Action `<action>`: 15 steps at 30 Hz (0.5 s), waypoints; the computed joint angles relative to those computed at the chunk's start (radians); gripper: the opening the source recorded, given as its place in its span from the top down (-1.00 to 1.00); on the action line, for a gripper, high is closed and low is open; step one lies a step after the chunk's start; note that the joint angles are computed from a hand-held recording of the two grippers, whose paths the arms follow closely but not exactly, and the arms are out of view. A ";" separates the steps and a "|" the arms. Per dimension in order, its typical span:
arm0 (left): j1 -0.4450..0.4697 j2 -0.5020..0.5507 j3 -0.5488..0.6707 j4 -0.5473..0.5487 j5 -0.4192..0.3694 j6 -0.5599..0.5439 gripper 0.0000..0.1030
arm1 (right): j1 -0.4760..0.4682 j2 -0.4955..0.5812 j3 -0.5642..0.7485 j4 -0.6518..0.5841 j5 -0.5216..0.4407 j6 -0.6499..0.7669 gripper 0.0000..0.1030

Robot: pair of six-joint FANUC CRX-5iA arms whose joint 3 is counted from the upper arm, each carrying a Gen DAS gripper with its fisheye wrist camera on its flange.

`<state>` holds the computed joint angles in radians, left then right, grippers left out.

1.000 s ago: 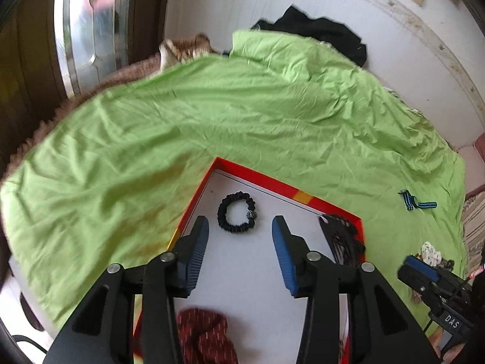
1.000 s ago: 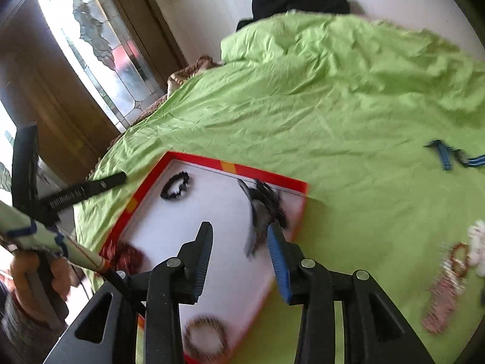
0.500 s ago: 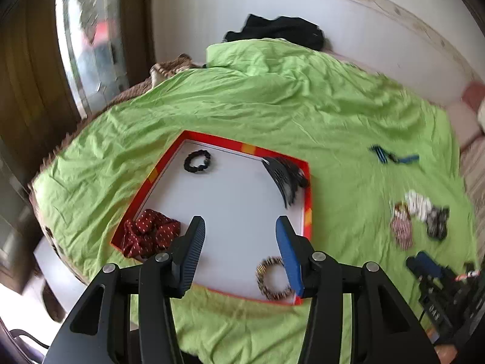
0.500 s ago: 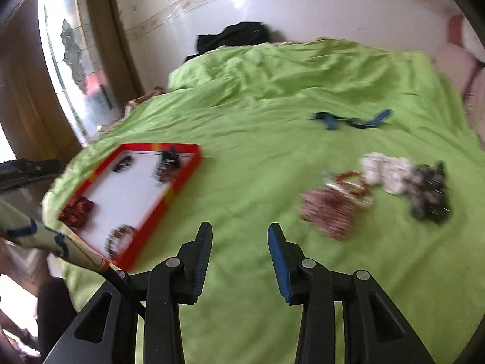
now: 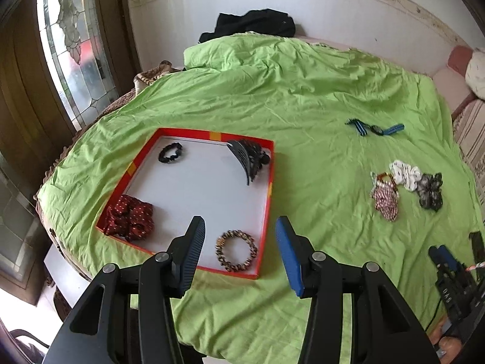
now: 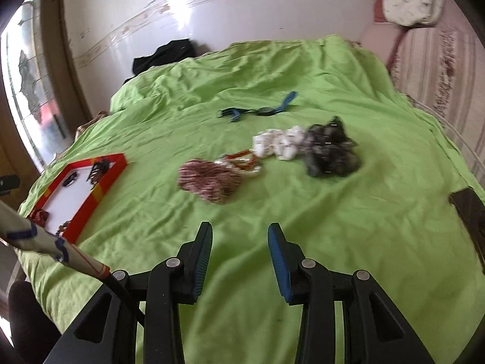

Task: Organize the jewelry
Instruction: 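Move both open tools back over the remaining pile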

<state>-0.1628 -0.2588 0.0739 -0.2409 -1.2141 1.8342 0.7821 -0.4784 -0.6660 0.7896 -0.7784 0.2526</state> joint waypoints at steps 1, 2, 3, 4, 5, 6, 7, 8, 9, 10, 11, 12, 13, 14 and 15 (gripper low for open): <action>-0.021 0.007 0.004 -0.018 -0.001 0.008 0.07 | -0.002 -0.005 -0.006 0.009 -0.009 -0.012 0.20; -0.035 0.011 0.006 -0.030 -0.001 0.014 0.07 | -0.007 -0.007 -0.010 0.014 -0.018 -0.023 0.20; -0.054 0.019 0.009 -0.043 -0.001 0.016 0.04 | -0.013 -0.007 -0.013 0.016 -0.026 -0.030 0.18; -0.064 0.024 0.008 -0.043 0.003 0.009 0.02 | -0.018 -0.007 -0.014 0.014 -0.033 -0.038 0.18; -0.071 0.028 0.004 -0.039 0.011 0.000 0.01 | -0.028 -0.005 -0.011 0.000 -0.036 -0.036 0.18; -0.074 0.032 0.004 -0.035 0.016 -0.005 0.01 | -0.032 -0.004 -0.007 -0.012 -0.039 -0.028 0.18; -0.077 0.038 0.004 -0.030 0.020 -0.007 0.00 | -0.043 -0.001 0.001 -0.028 -0.037 -0.012 0.18; -0.079 0.045 0.002 -0.019 0.027 -0.009 0.00 | -0.055 0.001 0.007 -0.034 -0.033 -0.001 0.18; -0.077 0.050 0.001 -0.007 0.033 -0.011 -0.01 | -0.065 0.005 0.012 -0.035 -0.027 0.005 0.18; -0.074 0.058 -0.001 0.012 0.041 -0.015 -0.02 | -0.084 0.012 0.024 -0.042 -0.016 0.021 0.17; -0.070 0.068 -0.003 0.034 0.048 -0.020 -0.02 | -0.109 0.026 0.047 -0.061 0.000 0.057 0.14; -0.068 0.078 -0.002 0.050 0.054 -0.023 -0.02 | -0.126 0.039 0.066 -0.071 0.009 0.083 0.08; -0.067 0.088 -0.003 0.067 0.059 -0.025 -0.02 | -0.149 0.056 0.086 -0.071 0.024 0.108 0.03; -0.067 0.101 -0.003 0.088 0.066 -0.029 -0.02 | -0.173 0.072 0.101 -0.059 0.042 0.121 0.00; -0.071 0.110 -0.002 0.099 0.070 -0.030 -0.02 | -0.197 0.085 0.112 -0.050 0.065 0.132 -0.07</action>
<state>-0.2338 -0.1487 0.0722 -0.1424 -1.1445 1.8045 0.5851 -0.3937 -0.5544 0.7399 -0.7129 0.3846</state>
